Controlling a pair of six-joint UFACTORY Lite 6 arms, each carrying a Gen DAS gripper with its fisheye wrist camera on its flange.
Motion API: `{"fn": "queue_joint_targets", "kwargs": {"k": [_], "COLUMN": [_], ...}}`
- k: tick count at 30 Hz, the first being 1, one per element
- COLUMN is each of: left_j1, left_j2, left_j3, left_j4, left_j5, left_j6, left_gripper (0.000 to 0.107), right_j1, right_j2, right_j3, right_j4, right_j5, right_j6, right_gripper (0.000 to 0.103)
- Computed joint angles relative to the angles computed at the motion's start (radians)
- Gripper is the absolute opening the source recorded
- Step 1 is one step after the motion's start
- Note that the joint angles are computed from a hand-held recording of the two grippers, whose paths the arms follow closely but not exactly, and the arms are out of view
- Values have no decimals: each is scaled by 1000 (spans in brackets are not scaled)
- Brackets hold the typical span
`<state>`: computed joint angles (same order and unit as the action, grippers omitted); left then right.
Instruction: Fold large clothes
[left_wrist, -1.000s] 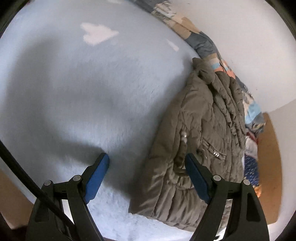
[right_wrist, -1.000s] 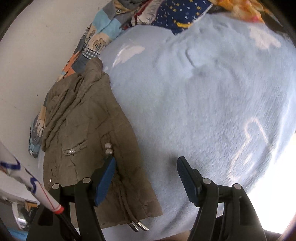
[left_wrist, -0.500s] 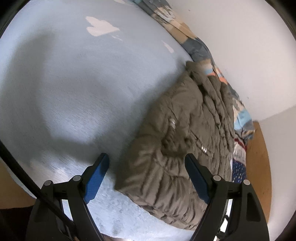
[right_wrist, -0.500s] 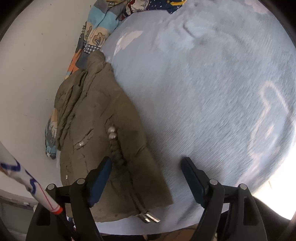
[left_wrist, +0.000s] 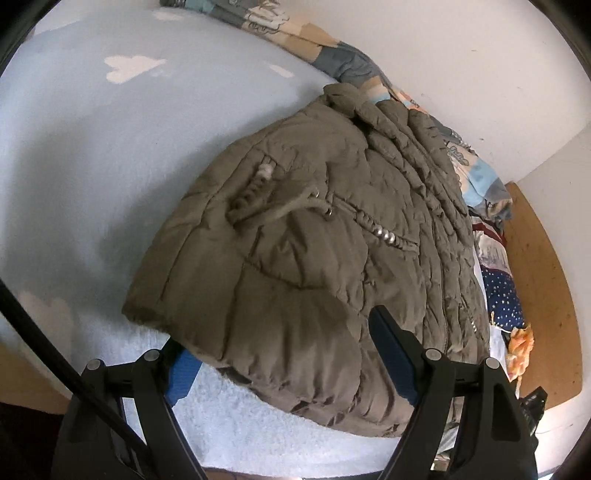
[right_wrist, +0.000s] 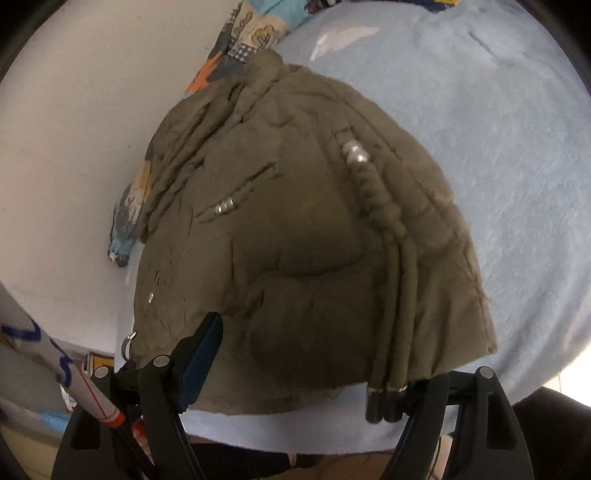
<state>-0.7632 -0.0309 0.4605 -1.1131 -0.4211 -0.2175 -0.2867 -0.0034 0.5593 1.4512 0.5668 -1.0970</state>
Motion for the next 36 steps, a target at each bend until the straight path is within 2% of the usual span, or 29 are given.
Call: {"fn": "queue_joint_targets", "kwargs": {"k": [1, 3, 5, 12, 15, 21, 28, 32, 36], "left_j1": [3, 2, -7, -58, -78, -90, -100, -97, -101], "left_j2": [7, 37, 75, 211, 262, 311, 321, 329, 345], "left_j3": [2, 25, 65, 223, 272, 311, 317, 326, 342], "left_j4": [3, -40, -127, -476, -565, -616, -646, -657, -678], "left_j5": [-3, -10, -16, -70, -107, -143, -159, -156, -165], "left_j6": [1, 60, 170, 604, 716, 776, 811, 827, 846], "left_gripper": [83, 80, 79, 79, 81, 86, 87, 88, 89], "right_j1": [-13, -33, -66, -57, -44, -16, -44, -86, -106], "right_j2": [2, 19, 67, 88, 82, 71, 72, 99, 124], "right_j3": [-3, 0, 12, 25, 19, 4, -14, 14, 35], "right_j4": [20, 36, 56, 59, 85, 144, 184, 105, 79], "right_j5": [-2, -13, 20, 1, -18, -38, 1, 43, 75], "right_j6": [-13, -16, -40, -63, -89, -152, -174, -120, -111], "right_gripper": [65, 53, 51, 51, 53, 59, 59, 59, 67]}}
